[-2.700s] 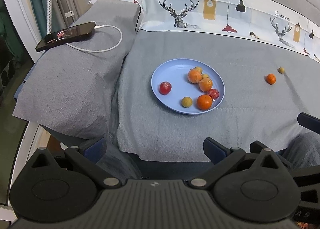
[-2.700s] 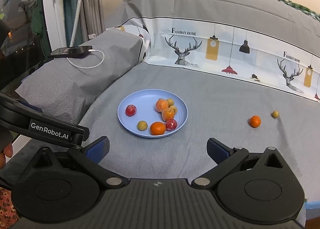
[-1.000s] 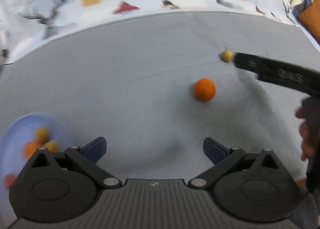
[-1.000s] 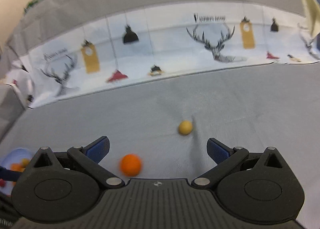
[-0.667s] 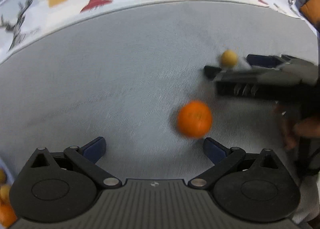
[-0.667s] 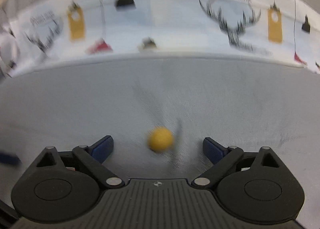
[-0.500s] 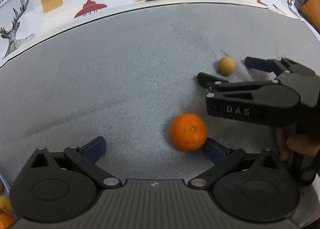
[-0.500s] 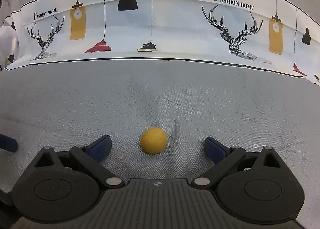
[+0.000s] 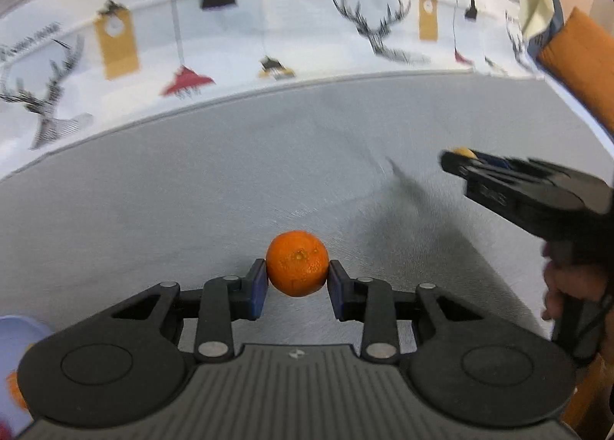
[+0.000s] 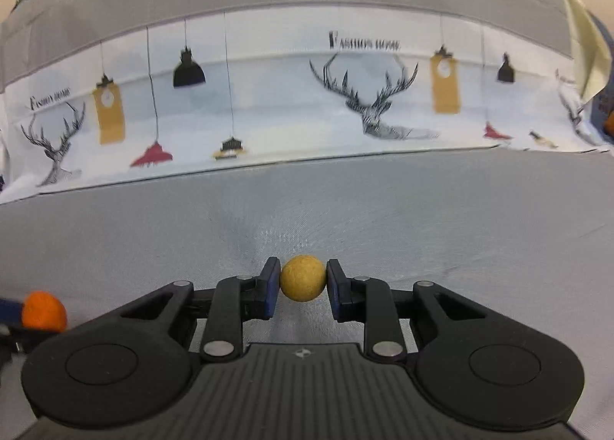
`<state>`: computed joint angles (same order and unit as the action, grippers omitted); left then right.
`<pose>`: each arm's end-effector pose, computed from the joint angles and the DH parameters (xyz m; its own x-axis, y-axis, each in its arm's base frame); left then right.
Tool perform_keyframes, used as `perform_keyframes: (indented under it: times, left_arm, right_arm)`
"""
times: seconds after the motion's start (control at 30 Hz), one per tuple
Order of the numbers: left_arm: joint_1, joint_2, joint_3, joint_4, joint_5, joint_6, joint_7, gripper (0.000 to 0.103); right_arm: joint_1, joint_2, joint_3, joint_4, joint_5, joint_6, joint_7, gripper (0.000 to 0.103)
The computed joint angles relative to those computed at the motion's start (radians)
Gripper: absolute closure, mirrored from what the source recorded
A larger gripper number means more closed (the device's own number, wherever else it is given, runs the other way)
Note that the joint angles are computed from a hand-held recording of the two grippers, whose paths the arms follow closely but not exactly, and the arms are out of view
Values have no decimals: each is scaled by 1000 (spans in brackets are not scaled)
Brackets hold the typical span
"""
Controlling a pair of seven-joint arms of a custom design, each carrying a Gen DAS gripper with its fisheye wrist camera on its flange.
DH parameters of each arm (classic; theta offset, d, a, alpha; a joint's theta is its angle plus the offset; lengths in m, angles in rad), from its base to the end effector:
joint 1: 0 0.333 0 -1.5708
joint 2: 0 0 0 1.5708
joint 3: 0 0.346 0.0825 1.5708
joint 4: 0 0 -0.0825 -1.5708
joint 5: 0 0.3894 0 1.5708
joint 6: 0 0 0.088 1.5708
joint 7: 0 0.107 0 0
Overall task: Organize fruits
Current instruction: 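Grasp a small orange with the left tool while the right tool grasps a yellow fruit, then carry the orange and yellow fruit over the blue plate and open both tools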
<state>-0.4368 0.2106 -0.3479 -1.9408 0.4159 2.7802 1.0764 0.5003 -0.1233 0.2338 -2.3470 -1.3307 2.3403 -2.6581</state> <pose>0.4609 -0.4642 0.4805 -0.5713 -0.8205 0.0224 -0.6517 0.4368 -0.6200 0.3847 0.3292 0.4276 -0.3183 -0.9453 -0.0719 -0.4936 0.2300 -0.8388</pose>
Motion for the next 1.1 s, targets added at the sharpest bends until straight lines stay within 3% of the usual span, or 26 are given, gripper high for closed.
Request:
perform_keyframes:
  times: [0.17,0.37,0.47,0.8,1.1]
  left_arm:
    - [18,-228,12,-163,-24,6,-26,66]
    - [-22,-554,82,-366,-94,-106,5,66]
    - [-44,-712,120,-464,-118,-168,15,66]
    - [-117,-1142,215,-703,-174,-375,46,66]
    - [-124,-1344,242,-804,-177,-415,23,66]
  right_arm:
    - [55,-82,69,11,30,-78,-4,76]
    - [149,-65,169,127,2,-150,-6,76]
    - [206,-19,194,198,-4,-133,5,76]
    - [423,180,204,455,68,-176,-147,76]
    - [581,305,147,633,114,-251,-355,76]
